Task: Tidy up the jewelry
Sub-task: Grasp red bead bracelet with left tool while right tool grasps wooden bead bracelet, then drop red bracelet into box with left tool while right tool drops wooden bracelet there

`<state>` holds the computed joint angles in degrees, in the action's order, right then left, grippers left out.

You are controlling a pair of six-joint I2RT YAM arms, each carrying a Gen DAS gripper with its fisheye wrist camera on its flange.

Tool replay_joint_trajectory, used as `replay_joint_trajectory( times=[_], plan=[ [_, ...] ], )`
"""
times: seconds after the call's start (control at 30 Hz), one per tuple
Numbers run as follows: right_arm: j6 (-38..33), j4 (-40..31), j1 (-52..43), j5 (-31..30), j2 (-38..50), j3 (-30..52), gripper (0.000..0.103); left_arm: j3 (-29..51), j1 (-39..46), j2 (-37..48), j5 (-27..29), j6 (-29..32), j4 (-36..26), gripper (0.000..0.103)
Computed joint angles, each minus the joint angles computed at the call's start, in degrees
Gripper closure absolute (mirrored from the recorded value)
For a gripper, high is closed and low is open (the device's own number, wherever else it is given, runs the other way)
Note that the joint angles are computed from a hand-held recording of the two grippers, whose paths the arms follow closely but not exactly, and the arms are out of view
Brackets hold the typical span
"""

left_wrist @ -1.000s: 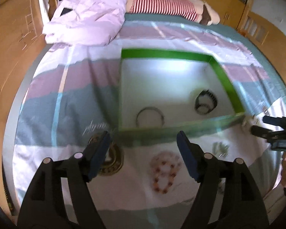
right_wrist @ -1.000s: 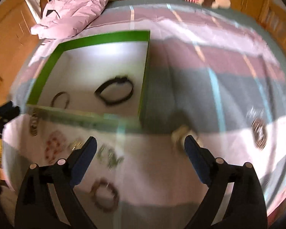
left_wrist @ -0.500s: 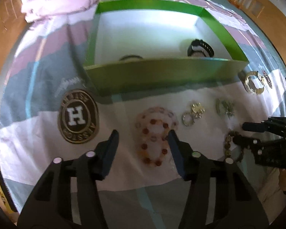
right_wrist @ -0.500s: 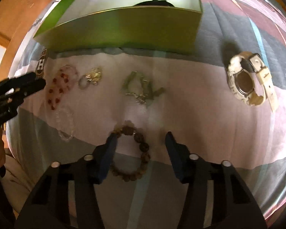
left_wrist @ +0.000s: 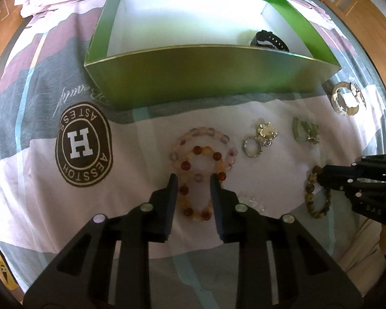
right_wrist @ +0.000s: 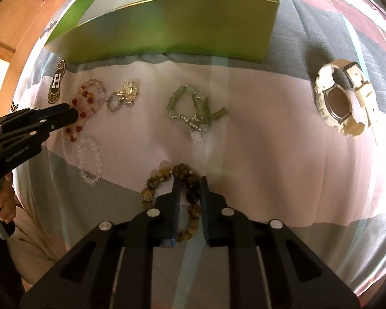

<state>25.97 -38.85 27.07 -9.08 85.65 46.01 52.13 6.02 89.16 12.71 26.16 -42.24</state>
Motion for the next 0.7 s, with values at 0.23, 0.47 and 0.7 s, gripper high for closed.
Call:
replay_joint_trajectory(
  times=[0.23, 0.47, 0.7],
  plan=[
    [-0.7, -1.9, 4.0, 3.9, 3.8, 3.5, 0.089, -1.4, -3.2, 1.1, -3.7, -1.5, 3.0, 0.094],
    [0.9, -1.5, 10.3, 9.2, 5.7, 7.2, 0.093, 0.1, -2.9, 0.7, -6.5, -2.5, 0.6, 0.096],
    [1.6, -1.5, 11.4, 9.9, -0.2, 8.8, 0.093, 2.3, 0.6, -9.2, -0.4, 2.5, -6.6, 0.096]
  ],
)
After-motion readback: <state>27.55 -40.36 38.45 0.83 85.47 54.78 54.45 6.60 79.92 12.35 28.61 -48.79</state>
